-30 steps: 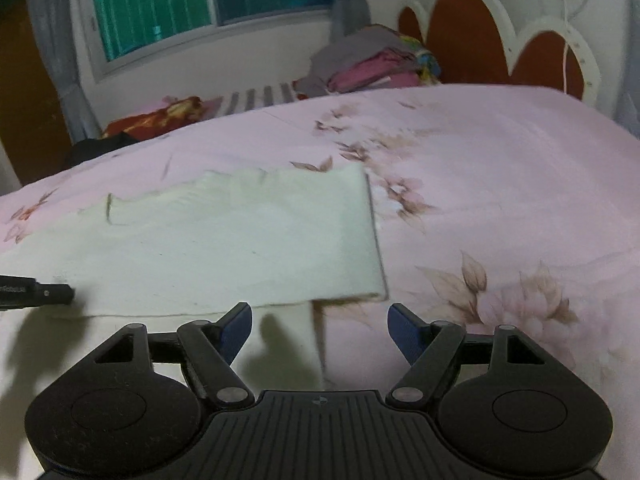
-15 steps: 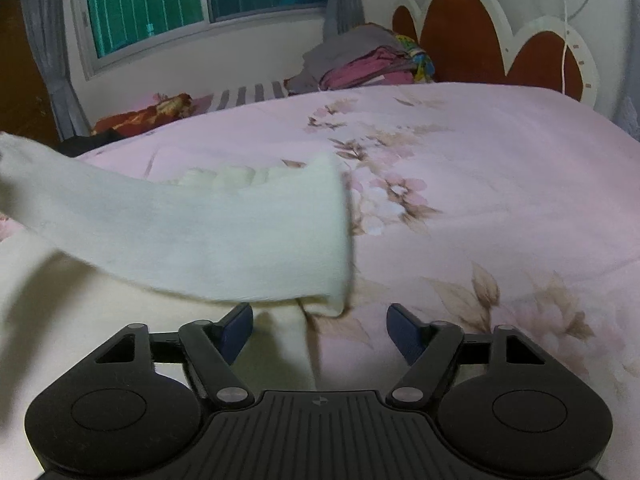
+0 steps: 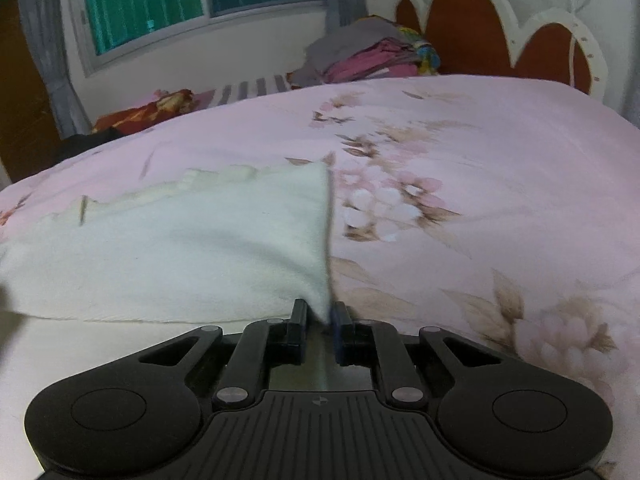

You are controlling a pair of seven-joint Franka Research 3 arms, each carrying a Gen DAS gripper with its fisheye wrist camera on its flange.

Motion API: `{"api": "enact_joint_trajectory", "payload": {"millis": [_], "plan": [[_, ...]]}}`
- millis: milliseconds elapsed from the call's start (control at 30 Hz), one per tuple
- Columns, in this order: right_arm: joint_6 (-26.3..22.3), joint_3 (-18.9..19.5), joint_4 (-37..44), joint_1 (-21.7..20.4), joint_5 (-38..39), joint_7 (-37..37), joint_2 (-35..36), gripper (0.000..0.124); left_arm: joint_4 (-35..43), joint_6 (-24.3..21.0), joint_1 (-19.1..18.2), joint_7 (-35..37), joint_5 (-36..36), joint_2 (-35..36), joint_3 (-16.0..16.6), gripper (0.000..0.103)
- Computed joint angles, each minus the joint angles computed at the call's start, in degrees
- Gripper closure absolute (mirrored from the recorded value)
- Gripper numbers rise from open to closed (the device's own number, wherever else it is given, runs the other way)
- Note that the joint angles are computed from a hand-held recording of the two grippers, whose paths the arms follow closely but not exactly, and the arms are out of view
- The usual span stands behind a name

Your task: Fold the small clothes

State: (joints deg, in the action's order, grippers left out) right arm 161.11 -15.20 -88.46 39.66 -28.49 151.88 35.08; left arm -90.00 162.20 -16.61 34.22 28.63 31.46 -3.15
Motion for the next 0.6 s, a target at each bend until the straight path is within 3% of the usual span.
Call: {"api": "enact_joint_trajectory", "payload": {"millis": [67,167,233,267,300,367,467,600], "plan": [[-0.2,2.19,0.04,-1.84,1.94,-2.68,-0.47,0.112,0.83,-2.71,0.68,2.44,-0.96,0.9,-1.21,0.093],[3.13,2.69,-1.5,-2.66,3.52,-3.7,-1.84,0.109,0.99,-4.89,-2.62,-0.88,3.13,0.13,2.36,0.078],[5.23,1.49,-1.83,-2.09,4.21,-3.36,-2.16,0.08,0.62,-5.41,-3.94,-4.38,6.31,-0.85,3.98,0.072],[5.44,0.41,-1.17,-1.45,4.26,-2.96,-1.72,0.058,-0.01,-4.81,-4.58,-6.64,8.45,-1.59,4.9,0.068],[5.34,-0.53,-0.1,-0.94,4.3,-2.68,-1.01,0.056,-0.78,-4.21,-5.42,-9.16,11.12,-2.42,5.93,0.067],[4.36,1.01,2.83,-2.65,6.48,-5.27,0.76,0.056,-1.18,-3.15,-5.62,-11.02,15.03,-3.22,6.01,0.067],[1.53,4.38,9.3,-6.02,11.5,-9.85,4.94,0.057,0.54,-3.02,-4.37,-7.99,16.31,-2.19,3.47,0.067],[-5.35,6.65,21.3,-8.52,16.28,-15.09,12.25,0.079,3.0,-3.81,-3.69,-2.81,13.85,0.46,1.01,0.067]]}}
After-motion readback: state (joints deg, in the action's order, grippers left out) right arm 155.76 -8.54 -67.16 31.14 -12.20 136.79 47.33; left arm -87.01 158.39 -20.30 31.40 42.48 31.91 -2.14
